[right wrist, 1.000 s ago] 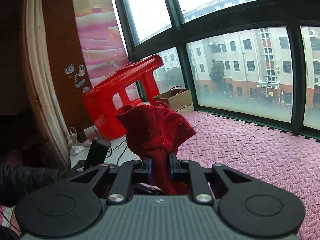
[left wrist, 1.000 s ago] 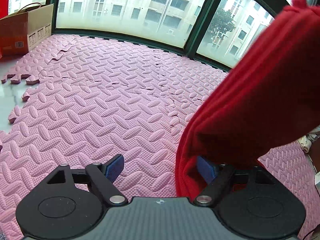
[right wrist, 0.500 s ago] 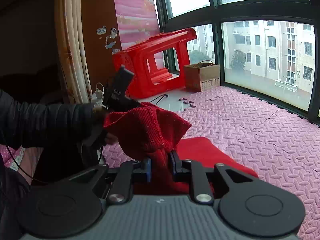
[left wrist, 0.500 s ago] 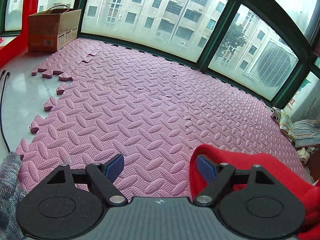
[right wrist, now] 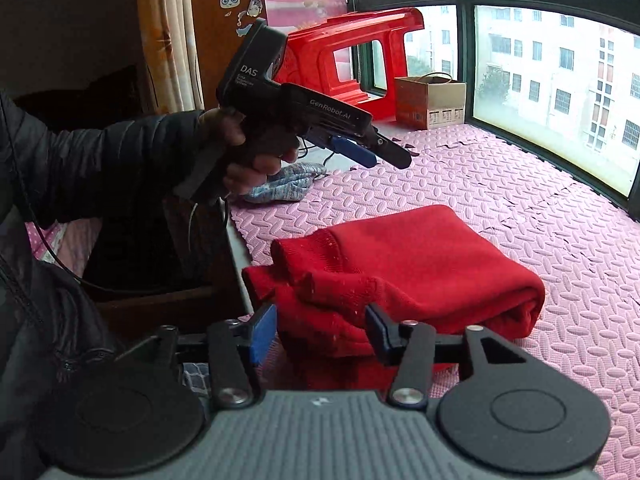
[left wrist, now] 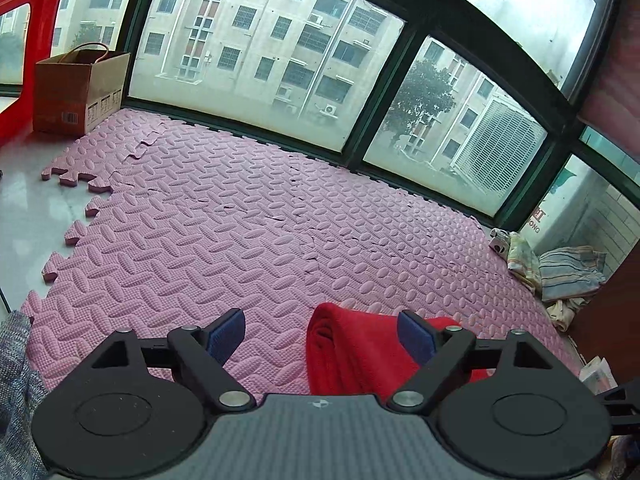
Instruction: Fold clothes
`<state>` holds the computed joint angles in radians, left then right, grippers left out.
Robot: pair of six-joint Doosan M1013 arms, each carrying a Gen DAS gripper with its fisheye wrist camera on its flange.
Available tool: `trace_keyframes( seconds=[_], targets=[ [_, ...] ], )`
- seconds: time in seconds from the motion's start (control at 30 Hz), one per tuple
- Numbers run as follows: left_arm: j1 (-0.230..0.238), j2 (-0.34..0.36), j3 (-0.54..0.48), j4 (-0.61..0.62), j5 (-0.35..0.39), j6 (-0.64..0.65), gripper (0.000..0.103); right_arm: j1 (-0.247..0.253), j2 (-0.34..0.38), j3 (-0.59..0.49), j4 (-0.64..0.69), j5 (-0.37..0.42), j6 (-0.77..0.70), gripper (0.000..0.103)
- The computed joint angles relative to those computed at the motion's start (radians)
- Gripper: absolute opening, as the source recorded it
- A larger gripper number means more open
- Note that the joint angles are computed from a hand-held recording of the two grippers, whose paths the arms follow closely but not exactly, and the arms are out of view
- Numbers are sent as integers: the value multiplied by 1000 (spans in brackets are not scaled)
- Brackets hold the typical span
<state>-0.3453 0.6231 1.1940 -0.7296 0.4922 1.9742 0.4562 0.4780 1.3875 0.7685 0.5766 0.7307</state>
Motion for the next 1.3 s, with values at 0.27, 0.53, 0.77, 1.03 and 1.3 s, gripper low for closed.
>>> trace_keyframes(
  seconds=[0.27,0.53,0.77,1.03,1.3],
  targets=[
    [-35,-51,72,-56,-35,115,103,9,0,-4,-125,-186,260,65],
    [-62,-80,140,43,-47,59,103,18,64,-44,-93,-185,234,72],
    [-74,-84,174,194,-51,-54,103,26,76,-22,-96,-175,256,78],
    [-73,-72,191,230,-40,-116,103,24,87,17,56,-209,142,85],
    [-64,-75,206,165,-43,-109,103,35,79,46,145,-257,-38,97]
  ],
)
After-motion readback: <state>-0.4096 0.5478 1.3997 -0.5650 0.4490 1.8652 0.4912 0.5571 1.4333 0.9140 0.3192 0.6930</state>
